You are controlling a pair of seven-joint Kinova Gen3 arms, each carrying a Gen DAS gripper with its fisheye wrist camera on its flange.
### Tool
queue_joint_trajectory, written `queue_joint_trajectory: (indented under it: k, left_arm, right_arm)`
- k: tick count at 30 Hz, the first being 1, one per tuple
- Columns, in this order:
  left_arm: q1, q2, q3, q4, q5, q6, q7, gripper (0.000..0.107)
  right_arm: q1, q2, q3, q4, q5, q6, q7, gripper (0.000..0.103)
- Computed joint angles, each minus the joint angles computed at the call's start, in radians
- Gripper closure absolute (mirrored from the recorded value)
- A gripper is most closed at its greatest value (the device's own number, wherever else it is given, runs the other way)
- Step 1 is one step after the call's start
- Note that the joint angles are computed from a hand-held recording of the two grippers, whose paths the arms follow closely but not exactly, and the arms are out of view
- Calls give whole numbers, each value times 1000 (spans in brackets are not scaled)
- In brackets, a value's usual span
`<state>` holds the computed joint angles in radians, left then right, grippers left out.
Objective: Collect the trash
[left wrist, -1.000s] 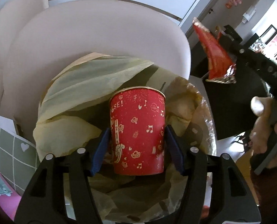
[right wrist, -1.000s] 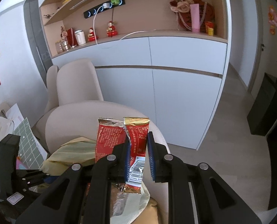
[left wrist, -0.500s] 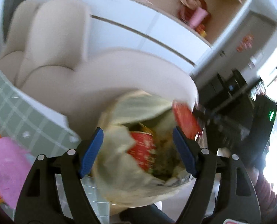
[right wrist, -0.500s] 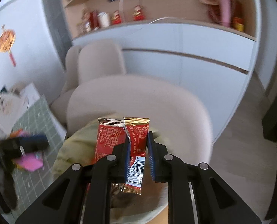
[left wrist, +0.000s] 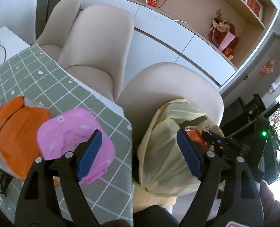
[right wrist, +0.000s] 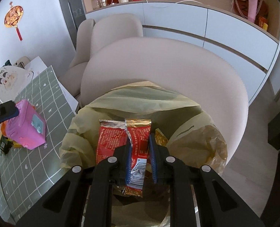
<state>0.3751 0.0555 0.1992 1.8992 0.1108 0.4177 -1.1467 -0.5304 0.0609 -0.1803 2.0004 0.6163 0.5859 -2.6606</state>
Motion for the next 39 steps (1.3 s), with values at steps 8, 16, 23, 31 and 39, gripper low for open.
queue_joint_trajectory:
  k: [8,16,23,31,39]
  left_arm:
    - [-8,-75,-2,66,-17,-40,35,30]
    - [-66,-218,12,193,-59,-88,116,30]
    - [-208,-414,43,315,-108,-24,183,30]
    - [-327,-681,-85,438,-154,154,119,18]
    - [-355,-740,-276,451,-134,292,-85,17]
  right_arm:
    - [-21,-20,-18,4,41,38,-86,68]
    - [-44,-51,-60,-7,82,128,-145,67]
    - [-74,-88,-120,-6,178,84,-242,54]
    - [-169,-7,-141,-119,164,46,-151,53]
    - [-284,63,-105,-199,145,-20,-83,53]
